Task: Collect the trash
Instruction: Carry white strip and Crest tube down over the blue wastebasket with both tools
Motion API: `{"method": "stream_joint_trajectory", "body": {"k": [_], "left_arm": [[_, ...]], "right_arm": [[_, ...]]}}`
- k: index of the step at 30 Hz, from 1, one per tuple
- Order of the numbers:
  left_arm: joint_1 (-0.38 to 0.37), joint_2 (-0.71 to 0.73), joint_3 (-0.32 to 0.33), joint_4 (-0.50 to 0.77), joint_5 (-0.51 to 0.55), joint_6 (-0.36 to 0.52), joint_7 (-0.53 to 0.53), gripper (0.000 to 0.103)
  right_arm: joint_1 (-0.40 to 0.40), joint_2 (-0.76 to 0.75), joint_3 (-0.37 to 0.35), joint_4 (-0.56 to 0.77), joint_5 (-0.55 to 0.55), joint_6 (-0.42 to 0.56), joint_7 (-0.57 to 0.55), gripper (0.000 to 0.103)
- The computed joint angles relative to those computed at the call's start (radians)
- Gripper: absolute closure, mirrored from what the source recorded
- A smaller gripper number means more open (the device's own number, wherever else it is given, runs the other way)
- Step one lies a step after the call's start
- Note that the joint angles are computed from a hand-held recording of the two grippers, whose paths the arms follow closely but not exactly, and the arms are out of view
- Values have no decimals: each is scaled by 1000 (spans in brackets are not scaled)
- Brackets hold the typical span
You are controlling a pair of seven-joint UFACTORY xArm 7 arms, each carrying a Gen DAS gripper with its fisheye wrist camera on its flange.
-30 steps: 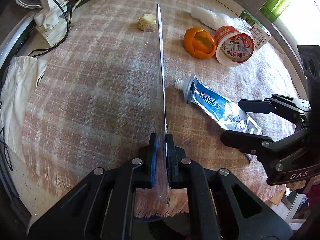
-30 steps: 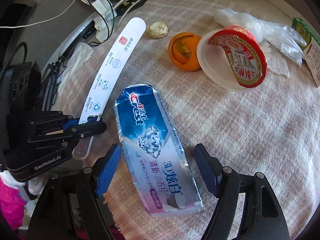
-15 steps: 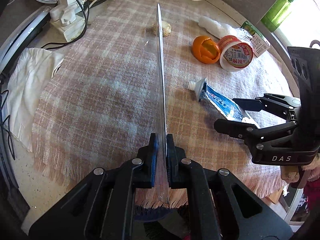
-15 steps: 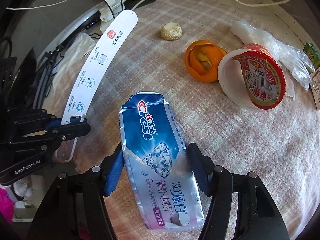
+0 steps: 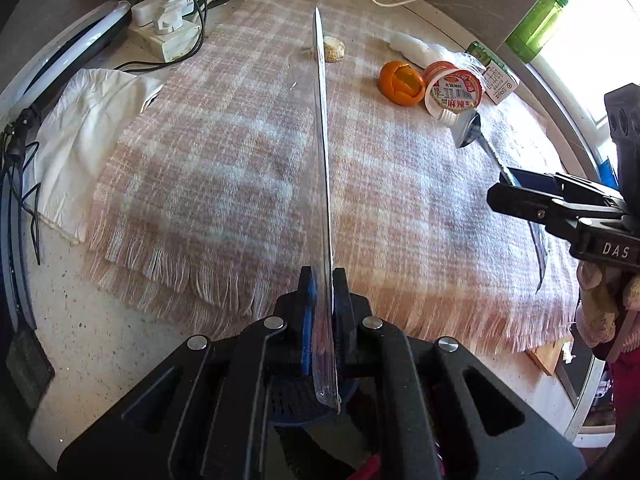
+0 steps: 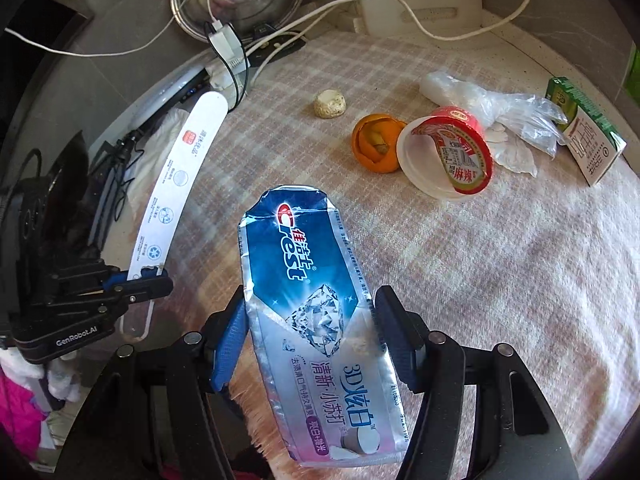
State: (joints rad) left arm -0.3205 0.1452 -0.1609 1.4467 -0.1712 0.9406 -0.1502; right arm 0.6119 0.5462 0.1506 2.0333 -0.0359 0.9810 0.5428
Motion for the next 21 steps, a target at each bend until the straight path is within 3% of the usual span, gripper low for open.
{"method": "stream_joint_trajectory", "body": {"k": [13,21], "left_arm": [[16,-271,17,-326,-92,-12,107,97],[8,-403,39,-492,-140,1,167,97]], "right_arm": [[80,-181,17,-252,-114,-96,232,41],[130,-198,49,-316,-154,-126,366,41]]}}
